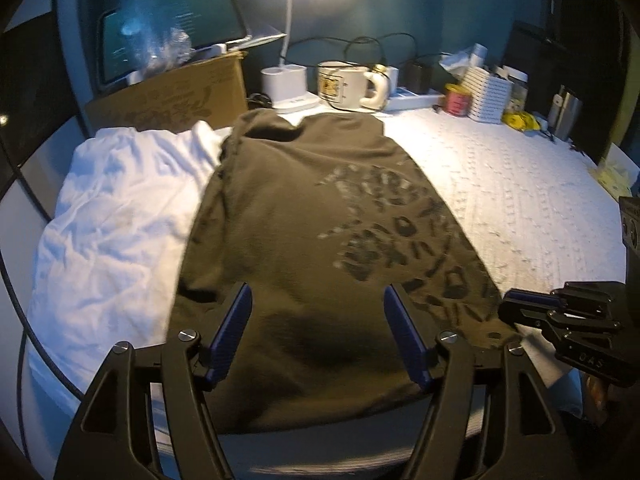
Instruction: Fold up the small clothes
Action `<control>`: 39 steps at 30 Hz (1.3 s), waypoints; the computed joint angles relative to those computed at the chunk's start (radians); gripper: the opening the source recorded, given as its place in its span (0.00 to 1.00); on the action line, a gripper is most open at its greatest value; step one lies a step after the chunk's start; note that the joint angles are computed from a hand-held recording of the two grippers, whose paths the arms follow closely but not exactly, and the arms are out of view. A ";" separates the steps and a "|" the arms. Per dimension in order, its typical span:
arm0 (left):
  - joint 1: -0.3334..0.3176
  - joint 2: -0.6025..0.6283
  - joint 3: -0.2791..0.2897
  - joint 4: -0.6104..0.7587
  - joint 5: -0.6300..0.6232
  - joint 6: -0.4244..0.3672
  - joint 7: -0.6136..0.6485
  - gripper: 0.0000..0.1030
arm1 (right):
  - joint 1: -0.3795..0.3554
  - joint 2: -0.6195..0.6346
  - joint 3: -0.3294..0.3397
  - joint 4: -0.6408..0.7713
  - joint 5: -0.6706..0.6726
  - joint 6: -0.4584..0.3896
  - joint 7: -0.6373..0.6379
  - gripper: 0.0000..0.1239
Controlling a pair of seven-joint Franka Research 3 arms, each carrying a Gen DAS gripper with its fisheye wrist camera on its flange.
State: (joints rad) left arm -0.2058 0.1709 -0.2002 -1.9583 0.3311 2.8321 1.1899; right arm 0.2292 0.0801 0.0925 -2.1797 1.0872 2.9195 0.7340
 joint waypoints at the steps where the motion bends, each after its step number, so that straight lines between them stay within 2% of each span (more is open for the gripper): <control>1: -0.003 0.000 -0.002 0.000 0.000 -0.002 -0.001 0.67 | -0.003 -0.007 -0.001 -0.007 0.010 0.002 -0.008 0.10; 4: -0.019 0.007 -0.007 0.016 0.014 -0.024 -0.007 0.67 | -0.007 -0.021 -0.009 -0.029 0.019 0.016 -0.005 0.11; 5: -0.023 0.009 -0.009 0.019 0.015 -0.029 -0.006 0.67 | -0.010 -0.027 -0.013 -0.037 0.033 0.018 -0.010 0.14; 6: -0.024 0.011 -0.013 0.022 0.010 -0.032 0.001 0.67 | -0.012 -0.033 -0.016 -0.043 0.050 0.018 -0.019 0.20; 8: -0.027 0.018 -0.023 0.032 -0.009 -0.044 0.017 0.67 | -0.019 -0.045 -0.023 -0.052 0.113 0.009 -0.065 0.47; 9: -0.026 0.025 -0.032 0.043 -0.031 -0.058 0.034 0.67 | -0.021 -0.049 -0.027 -0.055 0.132 0.005 -0.077 0.50; 12: -0.039 0.035 -0.037 0.059 -0.045 -0.075 0.042 0.68 | -0.025 -0.061 -0.042 -0.074 0.149 0.017 -0.077 0.51; 16: -0.059 0.046 -0.038 0.078 -0.039 -0.085 0.035 0.79 | -0.032 -0.076 -0.056 -0.093 0.179 0.033 -0.087 0.51; 20: -0.057 0.063 -0.061 0.101 -0.089 -0.087 0.096 0.79 | -0.042 -0.092 -0.071 -0.110 0.216 0.027 -0.096 0.51; 26: -0.085 0.095 -0.055 0.149 -0.083 -0.066 0.073 0.80 | -0.047 -0.114 -0.081 -0.136 0.180 0.066 -0.045 0.51; 29: -0.094 0.104 -0.061 0.165 -0.081 -0.042 0.085 0.82 | -0.043 -0.134 -0.083 -0.150 0.166 0.113 -0.020 0.51; 31: -0.101 0.108 -0.058 0.172 -0.069 -0.019 0.081 0.93 | -0.040 -0.150 -0.089 -0.159 0.153 0.140 -0.009 0.51; 33: -0.114 0.114 -0.043 0.177 -0.042 0.020 0.054 0.93 | -0.035 -0.163 -0.096 -0.165 0.138 0.163 0.004 0.51; 35: -0.114 0.122 -0.045 0.197 -0.035 0.023 0.058 0.93 | -0.032 -0.175 -0.103 -0.170 0.108 0.181 0.026 0.51; 39: -0.117 0.110 -0.033 0.191 -0.008 0.102 0.042 0.93 | -0.036 -0.200 -0.110 -0.188 -0.020 0.223 0.125 0.51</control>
